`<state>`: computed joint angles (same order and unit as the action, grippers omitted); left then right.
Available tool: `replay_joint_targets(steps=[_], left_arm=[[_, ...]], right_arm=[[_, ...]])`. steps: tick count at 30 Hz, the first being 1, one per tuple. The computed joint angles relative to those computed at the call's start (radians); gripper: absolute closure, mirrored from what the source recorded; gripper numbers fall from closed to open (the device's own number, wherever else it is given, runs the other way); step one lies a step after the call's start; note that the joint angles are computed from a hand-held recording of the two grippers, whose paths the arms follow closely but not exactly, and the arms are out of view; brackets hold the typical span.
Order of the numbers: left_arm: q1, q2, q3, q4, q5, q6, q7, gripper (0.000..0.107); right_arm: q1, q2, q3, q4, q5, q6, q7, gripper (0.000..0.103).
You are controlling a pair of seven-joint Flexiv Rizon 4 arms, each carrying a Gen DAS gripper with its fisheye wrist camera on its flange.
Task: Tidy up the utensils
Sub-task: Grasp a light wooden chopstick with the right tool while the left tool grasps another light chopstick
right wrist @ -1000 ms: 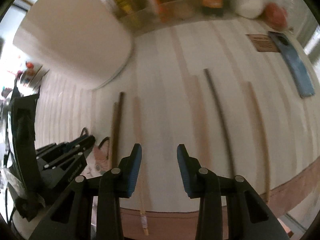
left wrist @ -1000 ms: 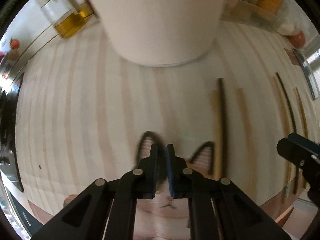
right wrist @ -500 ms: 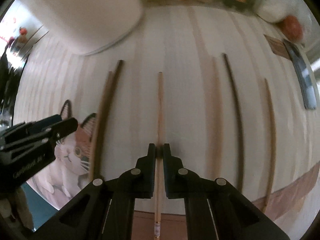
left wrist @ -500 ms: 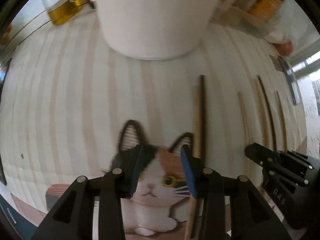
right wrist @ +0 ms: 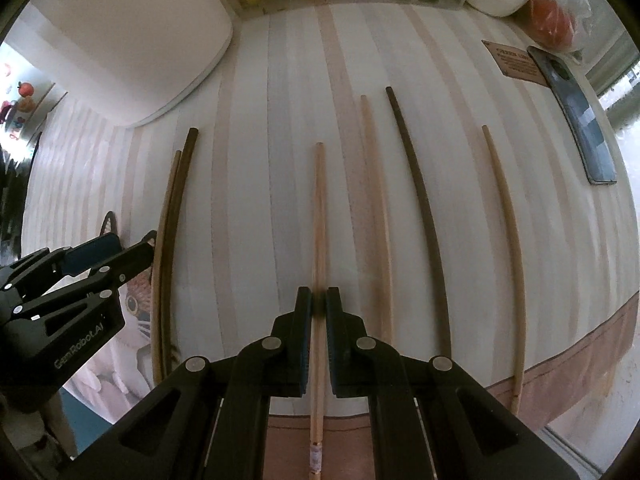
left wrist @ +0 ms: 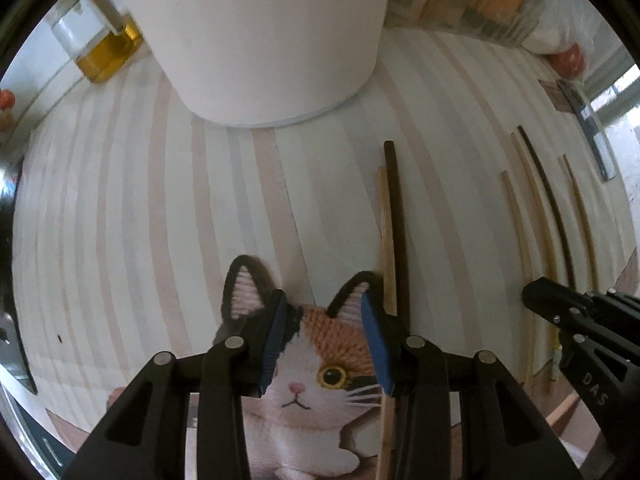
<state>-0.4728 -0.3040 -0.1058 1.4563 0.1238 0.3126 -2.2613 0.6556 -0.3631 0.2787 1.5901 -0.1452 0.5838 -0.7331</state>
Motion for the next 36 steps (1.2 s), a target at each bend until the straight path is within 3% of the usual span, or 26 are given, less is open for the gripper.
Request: replay_joint_targets(steps=[5, 8, 17, 25, 27, 31, 36], left_arm=[[0.041, 0.054, -0.005, 0.083, -0.095, 0.13, 0.018, 0.071], [0.041, 0.037, -0.015, 0.063, -0.093, 0.108, 0.049, 0.071], [0.003, -0.028, -0.003, 0.004, -0.031, 0.049, 0.016, 0.069], [0.015, 0.016, 0.003, 0.07, -0.041, 0.078, 0.025, 0.069], [0.017, 0.021, -0.001, 0.081, -0.045, 0.09, 0.03, 0.074], [0.011, 0.051, -0.002, 0.108, -0.019, 0.087, 0.039, 0.103], [0.026, 0.114, 0.015, 0.167, 0.026, 0.042, -0.001, 0.103]], right_arm=[[-0.024, 0.022, 0.003, 0.037, 0.026, 0.028, -0.014, 0.096], [-0.028, 0.013, 0.0, 0.021, 0.027, 0.017, -0.023, 0.096], [-0.035, 0.005, -0.005, 0.003, 0.032, 0.005, -0.037, 0.096], [-0.037, 0.009, -0.004, 0.011, 0.036, 0.011, -0.033, 0.096], [-0.038, 0.01, -0.004, 0.014, 0.035, 0.012, -0.034, 0.096], [-0.027, 0.006, -0.007, 0.008, 0.012, -0.003, -0.031, 0.096], [-0.038, 0.012, 0.007, 0.02, 0.042, 0.017, -0.054, 0.096]])
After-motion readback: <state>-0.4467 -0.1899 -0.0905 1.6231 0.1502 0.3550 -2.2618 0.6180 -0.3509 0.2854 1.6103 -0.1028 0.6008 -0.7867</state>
